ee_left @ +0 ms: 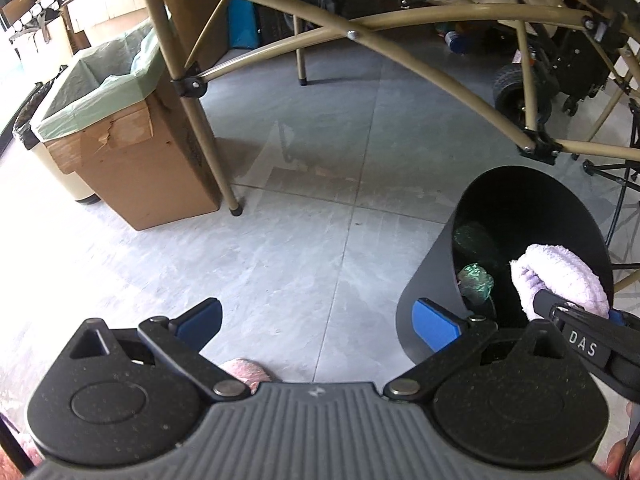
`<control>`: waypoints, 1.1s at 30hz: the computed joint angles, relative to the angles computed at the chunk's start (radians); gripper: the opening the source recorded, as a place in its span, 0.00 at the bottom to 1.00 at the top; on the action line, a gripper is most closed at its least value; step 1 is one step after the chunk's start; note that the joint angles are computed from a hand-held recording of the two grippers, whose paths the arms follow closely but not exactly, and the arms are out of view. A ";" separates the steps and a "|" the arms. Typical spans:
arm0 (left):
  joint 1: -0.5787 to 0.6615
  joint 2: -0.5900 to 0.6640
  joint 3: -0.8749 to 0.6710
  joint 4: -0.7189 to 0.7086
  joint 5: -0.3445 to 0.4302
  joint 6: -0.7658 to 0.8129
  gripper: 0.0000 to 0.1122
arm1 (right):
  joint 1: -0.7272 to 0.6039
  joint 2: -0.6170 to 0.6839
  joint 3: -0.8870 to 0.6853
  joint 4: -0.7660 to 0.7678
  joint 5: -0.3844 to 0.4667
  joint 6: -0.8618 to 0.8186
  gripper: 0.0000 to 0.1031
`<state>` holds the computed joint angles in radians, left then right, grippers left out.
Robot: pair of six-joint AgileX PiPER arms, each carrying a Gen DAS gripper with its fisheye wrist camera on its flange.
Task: Organize soft objects
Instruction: 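Move the right tool over the bin and open it to drop the towel roll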
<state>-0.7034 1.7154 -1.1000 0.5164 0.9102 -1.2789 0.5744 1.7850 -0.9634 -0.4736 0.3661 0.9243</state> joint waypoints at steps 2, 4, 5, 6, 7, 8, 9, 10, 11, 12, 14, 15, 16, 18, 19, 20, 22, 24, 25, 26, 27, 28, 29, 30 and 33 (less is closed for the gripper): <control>0.002 -0.003 0.004 0.004 0.007 -0.013 0.92 | 0.003 0.020 -0.023 0.026 0.018 -0.028 0.46; 0.007 -0.004 0.008 0.008 0.015 -0.025 0.92 | 0.007 0.042 -0.051 0.030 0.048 -0.033 0.46; 0.012 -0.007 0.012 0.005 0.013 -0.025 0.92 | 0.008 0.051 -0.064 0.038 0.061 -0.036 0.46; 0.016 -0.008 0.015 0.002 0.010 -0.022 0.92 | 0.004 0.060 -0.076 0.051 0.071 -0.046 0.46; 0.019 -0.009 0.017 0.000 0.008 -0.017 0.92 | -0.002 0.068 -0.086 0.066 0.077 -0.058 0.46; 0.020 -0.009 0.019 -0.001 0.007 -0.014 0.92 | -0.009 0.075 -0.095 0.084 0.082 -0.075 0.46; 0.023 -0.009 0.021 -0.003 0.006 -0.010 0.92 | -0.014 0.082 -0.105 0.098 0.089 -0.089 0.46; 0.023 -0.009 0.022 -0.004 0.006 -0.009 0.92 | -0.017 0.089 -0.116 0.107 0.098 -0.096 0.46; 0.023 -0.010 0.024 -0.005 0.006 -0.009 0.92 | -0.020 0.096 -0.124 0.114 0.103 -0.103 0.46; 0.024 -0.010 0.024 -0.006 0.006 -0.007 0.92 | -0.024 0.103 -0.133 0.125 0.108 -0.114 0.46; 0.023 -0.008 0.022 -0.007 0.007 -0.005 0.92 | -0.030 0.112 -0.143 0.145 0.110 -0.132 0.46; 0.023 -0.008 0.022 -0.008 0.007 -0.004 0.92 | -0.030 0.112 -0.142 0.150 0.109 -0.136 0.46; 0.023 -0.007 0.021 -0.008 0.007 -0.003 0.92 | -0.030 0.113 -0.144 0.154 0.109 -0.140 0.48; 0.026 -0.005 0.021 -0.010 0.005 0.001 0.92 | -0.029 0.114 -0.147 0.159 0.113 -0.147 0.49; 0.025 -0.003 0.018 -0.012 0.008 0.001 0.92 | -0.030 0.116 -0.150 0.164 0.116 -0.154 0.53; 0.026 -0.002 0.017 -0.013 0.008 0.002 0.92 | -0.035 0.117 -0.151 0.176 0.112 -0.165 0.59; 0.026 0.000 0.015 -0.015 0.011 0.003 0.92 | -0.040 0.115 -0.150 0.178 0.114 -0.160 0.75; 0.027 0.002 0.013 -0.016 0.011 0.006 0.92 | -0.032 0.116 -0.154 0.138 0.128 -0.116 0.81; 0.027 0.003 0.012 -0.016 0.011 0.006 0.92 | -0.030 0.117 -0.156 0.129 0.133 -0.106 0.83; 0.025 0.003 0.012 -0.016 0.013 0.005 0.92 | -0.033 0.119 -0.158 0.133 0.137 -0.109 0.87; 0.025 0.003 0.012 -0.016 0.013 0.005 0.92 | -0.035 0.120 -0.157 0.137 0.138 -0.112 0.88; 0.026 0.002 0.012 -0.017 0.012 0.006 0.92 | -0.034 0.119 -0.154 0.136 0.138 -0.106 0.88; 0.026 0.002 0.012 -0.017 0.012 0.006 0.92 | -0.033 0.119 -0.154 0.137 0.139 -0.106 0.88; 0.026 0.003 0.012 -0.019 0.013 0.006 0.92 | -0.033 0.118 -0.154 0.139 0.140 -0.108 0.88; 0.027 0.006 0.010 -0.024 0.016 0.007 0.92 | -0.035 0.118 -0.153 0.145 0.140 -0.115 0.91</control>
